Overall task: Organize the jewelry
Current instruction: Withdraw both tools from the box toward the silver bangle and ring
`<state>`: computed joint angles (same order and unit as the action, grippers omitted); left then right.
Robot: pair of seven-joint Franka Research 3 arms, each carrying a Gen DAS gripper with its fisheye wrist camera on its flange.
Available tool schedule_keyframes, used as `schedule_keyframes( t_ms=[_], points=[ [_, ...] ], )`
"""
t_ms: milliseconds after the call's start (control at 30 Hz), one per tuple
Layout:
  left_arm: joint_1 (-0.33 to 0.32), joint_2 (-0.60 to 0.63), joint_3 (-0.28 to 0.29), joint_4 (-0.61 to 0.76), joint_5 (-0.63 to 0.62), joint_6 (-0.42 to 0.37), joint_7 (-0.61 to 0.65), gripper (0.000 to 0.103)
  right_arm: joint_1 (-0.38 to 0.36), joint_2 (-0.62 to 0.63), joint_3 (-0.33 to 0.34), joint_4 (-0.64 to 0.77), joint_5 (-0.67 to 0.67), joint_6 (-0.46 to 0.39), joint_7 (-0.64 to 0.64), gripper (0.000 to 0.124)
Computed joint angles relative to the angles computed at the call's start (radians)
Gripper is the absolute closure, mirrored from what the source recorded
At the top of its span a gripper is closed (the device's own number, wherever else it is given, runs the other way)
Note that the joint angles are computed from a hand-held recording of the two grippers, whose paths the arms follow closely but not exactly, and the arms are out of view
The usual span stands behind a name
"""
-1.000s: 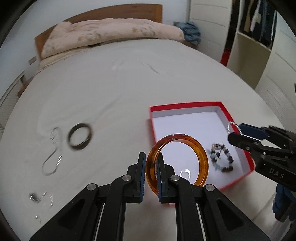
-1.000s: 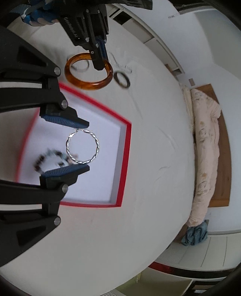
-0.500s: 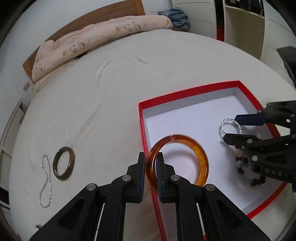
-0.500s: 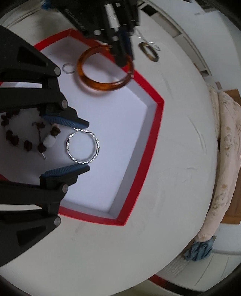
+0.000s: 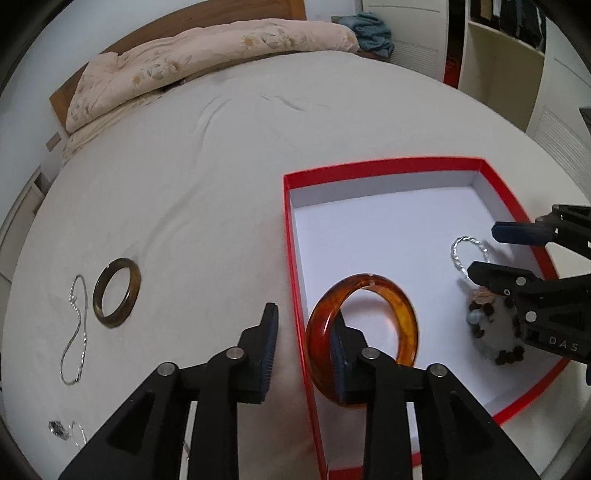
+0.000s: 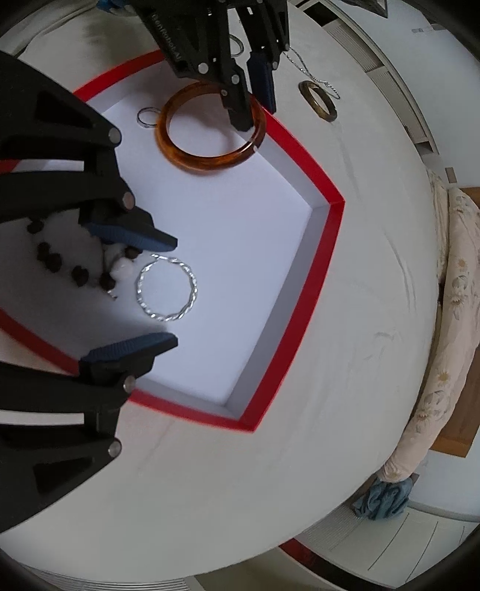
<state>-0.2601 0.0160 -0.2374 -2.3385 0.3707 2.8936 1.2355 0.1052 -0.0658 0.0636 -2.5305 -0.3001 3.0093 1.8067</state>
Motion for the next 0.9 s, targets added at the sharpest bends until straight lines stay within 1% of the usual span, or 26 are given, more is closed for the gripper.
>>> schedule_keyframes(
  t_ms=[100, 133, 300, 400, 433, 500, 533, 600, 667, 800, 900],
  points=[
    [-0.002, -0.032, -0.002, -0.01, -0.039, -0.01, 0.01, 0.071, -0.006, -0.045, 0.009, -0.021, -0.004, -0.011, 0.017, 0.077],
    [-0.004, -0.058, -0.001, -0.025, -0.072, -0.011, 0.029, 0.069, -0.01, -0.07, 0.016, -0.035, 0.0, -0.015, 0.025, 0.077],
    [-0.021, -0.205, 0.021, -0.108, -0.153, -0.009, 0.067, 0.062, -0.019, -0.2, 0.058, -0.101, 0.068, -0.035, 0.021, 0.077],
    [-0.063, -0.309, 0.063, -0.165, -0.231, -0.026, 0.118, 0.061, -0.008, -0.287, 0.088, -0.136, 0.129, -0.059, 0.007, 0.077],
    [-0.068, -0.344, 0.071, -0.186, -0.244, -0.032, 0.124, 0.057, -0.002, -0.327, 0.104, -0.152, 0.148, -0.067, 0.014, 0.077],
    [-0.082, -0.434, 0.093, -0.235, -0.269, -0.054, 0.134, 0.052, 0.022, -0.375, 0.112, -0.174, 0.194, -0.071, 0.008, 0.077],
    [-0.095, -0.475, 0.113, -0.251, -0.285, -0.078, 0.151, 0.052, 0.033, -0.405, 0.125, -0.187, 0.215, -0.075, 0.013, 0.077],
    [-0.081, -0.56, 0.111, -0.285, -0.274, -0.129, 0.153, 0.051, 0.046, -0.46, 0.16, -0.21, 0.243, -0.081, 0.031, 0.077],
    [-0.065, -0.64, 0.119, -0.323, -0.259, -0.153, 0.159, 0.047, 0.071, -0.505, 0.182, -0.23, 0.276, -0.084, 0.05, 0.077],
    [-0.036, -0.823, 0.152, -0.404, -0.241, -0.214, 0.175, 0.043, 0.109, -0.576, 0.231, -0.254, 0.317, -0.088, 0.099, 0.077],
    [-0.011, -0.962, 0.192, -0.451, -0.234, -0.269, 0.2, 0.043, 0.124, -0.629, 0.282, -0.261, 0.323, -0.107, 0.149, 0.077]
  ],
)
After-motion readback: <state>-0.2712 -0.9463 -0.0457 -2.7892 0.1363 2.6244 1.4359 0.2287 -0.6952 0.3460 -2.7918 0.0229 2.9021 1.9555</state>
